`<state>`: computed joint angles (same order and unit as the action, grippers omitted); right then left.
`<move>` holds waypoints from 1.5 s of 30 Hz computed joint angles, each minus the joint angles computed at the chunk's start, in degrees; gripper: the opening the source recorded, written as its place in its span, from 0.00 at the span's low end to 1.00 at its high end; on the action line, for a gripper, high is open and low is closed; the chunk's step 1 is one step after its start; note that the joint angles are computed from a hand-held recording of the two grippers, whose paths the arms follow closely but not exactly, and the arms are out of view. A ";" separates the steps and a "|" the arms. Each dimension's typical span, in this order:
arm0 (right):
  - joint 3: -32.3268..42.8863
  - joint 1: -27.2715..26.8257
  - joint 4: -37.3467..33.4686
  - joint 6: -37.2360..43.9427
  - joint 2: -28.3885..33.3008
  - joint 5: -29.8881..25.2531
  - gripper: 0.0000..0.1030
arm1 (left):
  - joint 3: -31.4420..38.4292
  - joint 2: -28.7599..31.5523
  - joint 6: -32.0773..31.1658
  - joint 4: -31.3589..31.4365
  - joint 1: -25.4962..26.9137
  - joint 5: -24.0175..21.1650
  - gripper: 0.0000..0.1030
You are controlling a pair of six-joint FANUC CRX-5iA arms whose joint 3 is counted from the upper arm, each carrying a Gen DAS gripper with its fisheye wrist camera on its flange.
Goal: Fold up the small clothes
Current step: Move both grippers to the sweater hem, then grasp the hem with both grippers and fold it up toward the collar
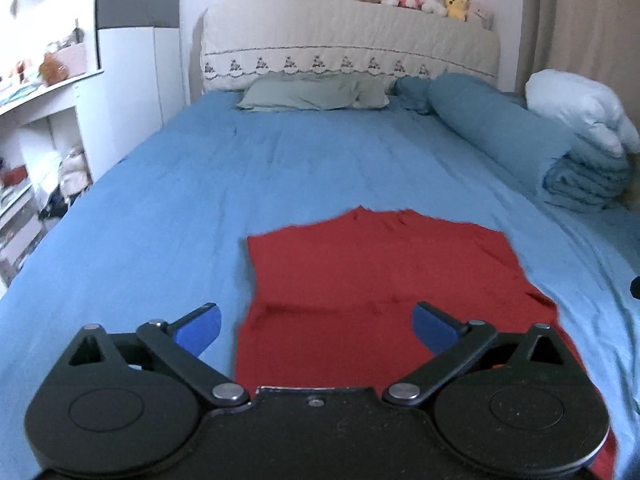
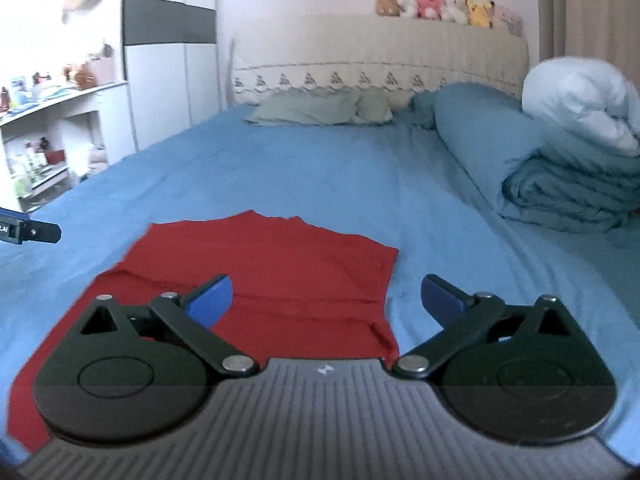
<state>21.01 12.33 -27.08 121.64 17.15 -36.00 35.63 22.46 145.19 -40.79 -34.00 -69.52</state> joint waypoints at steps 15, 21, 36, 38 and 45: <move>-26.54 -2.91 2.95 -7.35 -19.40 0.48 1.00 | -24.97 -11.88 30.85 -1.23 -9.77 4.96 0.98; -30.57 -3.71 2.17 -13.27 -18.54 1.70 1.00 | -24.29 -8.92 26.85 1.33 -9.53 3.01 0.85; -29.59 -1.59 10.73 -23.42 -13.74 -3.72 0.83 | -25.61 -7.08 23.14 7.55 -6.40 5.99 0.62; -29.34 -1.89 10.36 -23.61 -13.39 -4.04 0.80 | -25.57 -6.93 23.01 7.79 -6.31 6.10 0.62; -27.70 -2.85 7.95 -23.54 -12.68 -5.97 0.62 | -25.73 -6.94 22.94 7.87 -6.40 6.38 0.49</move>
